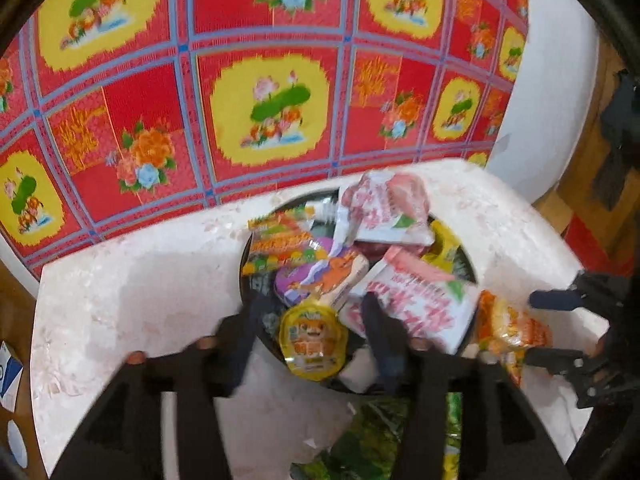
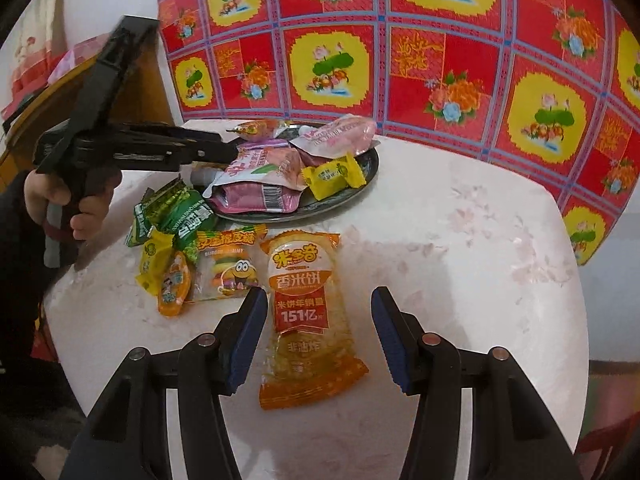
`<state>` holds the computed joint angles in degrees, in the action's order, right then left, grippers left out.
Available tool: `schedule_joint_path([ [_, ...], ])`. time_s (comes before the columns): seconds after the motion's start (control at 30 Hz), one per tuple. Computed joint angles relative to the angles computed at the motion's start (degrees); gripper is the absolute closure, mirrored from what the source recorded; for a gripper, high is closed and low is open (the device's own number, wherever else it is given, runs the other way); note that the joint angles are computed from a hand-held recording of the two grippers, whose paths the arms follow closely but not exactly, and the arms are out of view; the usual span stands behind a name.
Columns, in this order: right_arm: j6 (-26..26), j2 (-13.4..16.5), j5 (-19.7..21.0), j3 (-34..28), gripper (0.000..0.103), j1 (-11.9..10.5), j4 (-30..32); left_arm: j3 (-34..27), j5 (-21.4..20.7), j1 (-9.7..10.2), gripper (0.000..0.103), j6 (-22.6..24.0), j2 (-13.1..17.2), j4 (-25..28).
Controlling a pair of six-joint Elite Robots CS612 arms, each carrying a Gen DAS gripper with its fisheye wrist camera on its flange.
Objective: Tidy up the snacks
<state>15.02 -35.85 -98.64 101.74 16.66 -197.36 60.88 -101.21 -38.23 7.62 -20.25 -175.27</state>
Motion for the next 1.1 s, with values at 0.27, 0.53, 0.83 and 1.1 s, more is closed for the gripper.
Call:
schedule_joint_path([
  [0.27,3.82,-0.19,2.54,0.37,0.042,-1.00,1.11,13.70,-1.98,-0.27,0.035,0.20,-6.09,-15.12],
  [0.53,4.21,-0.20,2.52,0.47,0.042,-0.98,0.93,21.58,3.44,-1.73,0.035,-5.04,-7.25,-18.88],
  [0.83,5.77,-0.03,5.21,1.03,0.042,-1.73,-1.19,16.64,10.28,-2.08,0.025,1.63,-6.67,-9.53],
  [1.1,6.68,0.09,6.66,1.47,0.042,-2.20,-2.59,14.36,2.24,-0.88,0.060,2.42,-5.63,-3.67],
])
